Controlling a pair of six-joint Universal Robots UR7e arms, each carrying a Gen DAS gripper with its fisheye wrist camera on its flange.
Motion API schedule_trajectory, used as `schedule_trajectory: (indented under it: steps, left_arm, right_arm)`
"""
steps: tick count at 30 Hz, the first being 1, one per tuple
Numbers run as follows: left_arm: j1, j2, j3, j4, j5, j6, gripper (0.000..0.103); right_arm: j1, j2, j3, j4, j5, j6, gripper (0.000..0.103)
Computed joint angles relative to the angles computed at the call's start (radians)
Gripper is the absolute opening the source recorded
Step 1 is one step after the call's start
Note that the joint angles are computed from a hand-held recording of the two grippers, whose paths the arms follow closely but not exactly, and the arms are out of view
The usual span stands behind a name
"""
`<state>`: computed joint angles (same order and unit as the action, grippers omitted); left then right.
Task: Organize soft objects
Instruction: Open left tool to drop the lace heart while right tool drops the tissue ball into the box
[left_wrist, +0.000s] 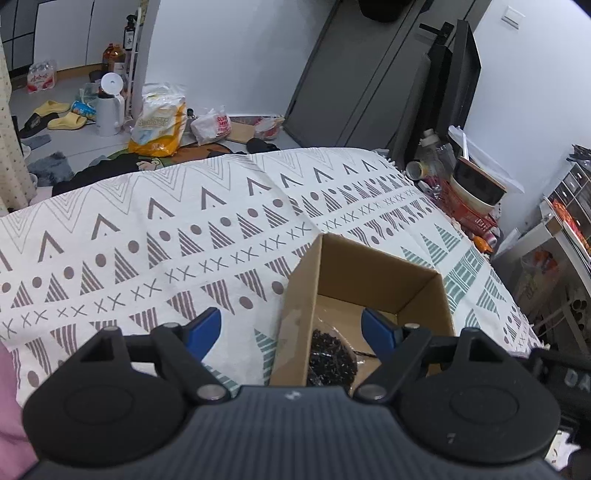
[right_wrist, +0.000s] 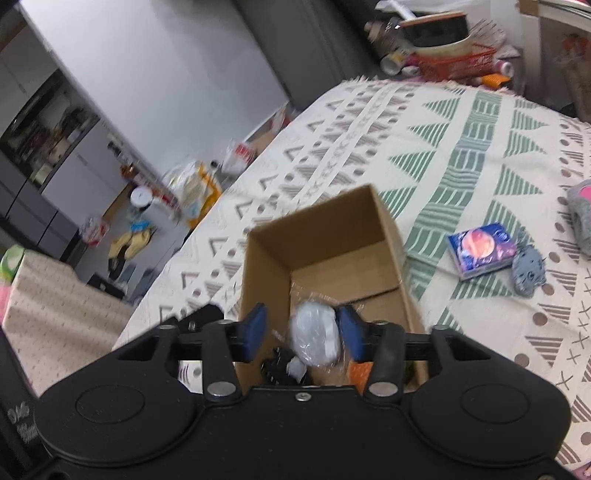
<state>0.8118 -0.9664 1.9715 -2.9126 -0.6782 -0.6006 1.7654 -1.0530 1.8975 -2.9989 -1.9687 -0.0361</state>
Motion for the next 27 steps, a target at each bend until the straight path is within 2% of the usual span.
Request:
schedule_trajectory:
  steps: [3, 11, 15, 18, 23, 27]
  left_arm:
    - [-0.006, 0.005, 0.004, -0.018, 0.003, 0.027, 0.082]
    - [-0.015, 0.009, -0.004, -0.003, -0.020, 0.056, 0.082]
    - [-0.032, 0.016, -0.003, -0.015, -0.003, 0.087, 0.082]
    - [-0.042, 0.017, -0.006, -0.006, -0.012, 0.091, 0.082]
    - [-0.071, 0.032, -0.013, 0.010, 0.022, 0.081, 0.082]
    - [-0.091, 0.041, -0.028, 0.020, 0.021, 0.091, 0.082]
  right_arm:
    - [0.004, -0.017, 0.023, -0.029, -0.017, -0.012, 0.079]
    - [-0.018, -0.101, 0.095, -0.104, -0.042, -0.069, 0.095]
    - [-0.030, -0.132, 0.125, -0.180, -0.061, -0.128, 0.103]
    - [-0.046, -0.155, 0.145, -0.224, -0.056, -0.170, 0.103]
    - [-0.085, -0.203, 0.166, -0.231, -0.025, -0.181, 0.103]
    - [-0.110, -0.227, 0.185, -0.266, -0.012, -0.214, 0.103]
